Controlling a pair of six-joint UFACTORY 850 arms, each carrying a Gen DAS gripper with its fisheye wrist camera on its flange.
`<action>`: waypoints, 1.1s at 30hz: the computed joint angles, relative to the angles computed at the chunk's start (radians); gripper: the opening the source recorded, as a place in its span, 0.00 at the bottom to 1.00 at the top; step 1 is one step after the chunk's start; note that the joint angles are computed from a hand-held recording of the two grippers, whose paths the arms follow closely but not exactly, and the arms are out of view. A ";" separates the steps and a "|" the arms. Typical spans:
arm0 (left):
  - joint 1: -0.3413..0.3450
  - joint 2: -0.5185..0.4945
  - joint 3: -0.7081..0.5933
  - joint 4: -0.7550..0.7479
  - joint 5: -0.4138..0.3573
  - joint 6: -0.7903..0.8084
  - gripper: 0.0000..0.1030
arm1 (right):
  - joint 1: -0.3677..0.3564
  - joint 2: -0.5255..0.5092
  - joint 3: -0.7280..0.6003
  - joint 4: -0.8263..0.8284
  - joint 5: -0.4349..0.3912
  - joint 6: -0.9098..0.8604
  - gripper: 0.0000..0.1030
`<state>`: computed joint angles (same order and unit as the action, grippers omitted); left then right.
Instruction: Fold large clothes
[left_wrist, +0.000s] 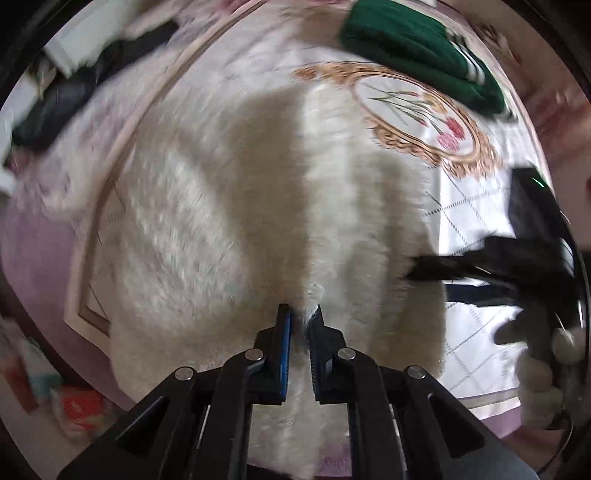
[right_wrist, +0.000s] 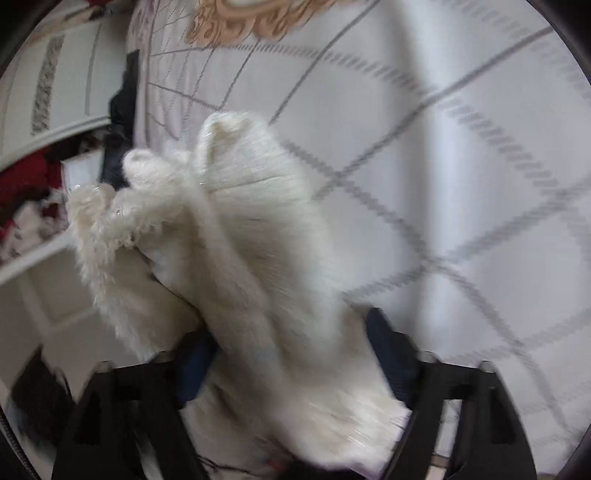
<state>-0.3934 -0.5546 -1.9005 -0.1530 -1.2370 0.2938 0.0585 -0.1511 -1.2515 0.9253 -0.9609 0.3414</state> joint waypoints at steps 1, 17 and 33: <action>0.013 -0.015 -0.023 -0.018 -0.027 -0.007 0.11 | -0.005 0.029 0.003 -0.041 -0.008 0.028 0.81; 0.178 -0.059 -0.195 0.035 -0.035 -0.107 0.87 | 0.088 -0.097 -0.163 0.219 0.157 -0.123 0.85; 0.206 -0.158 -0.281 -0.044 -0.100 -0.053 0.87 | 0.051 -0.355 -0.657 -0.401 -0.206 0.182 0.23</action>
<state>-0.1876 -0.7122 -2.1815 -0.1968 -1.3372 0.2413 0.1096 -0.5066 -1.9089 0.5242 -1.1669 0.5233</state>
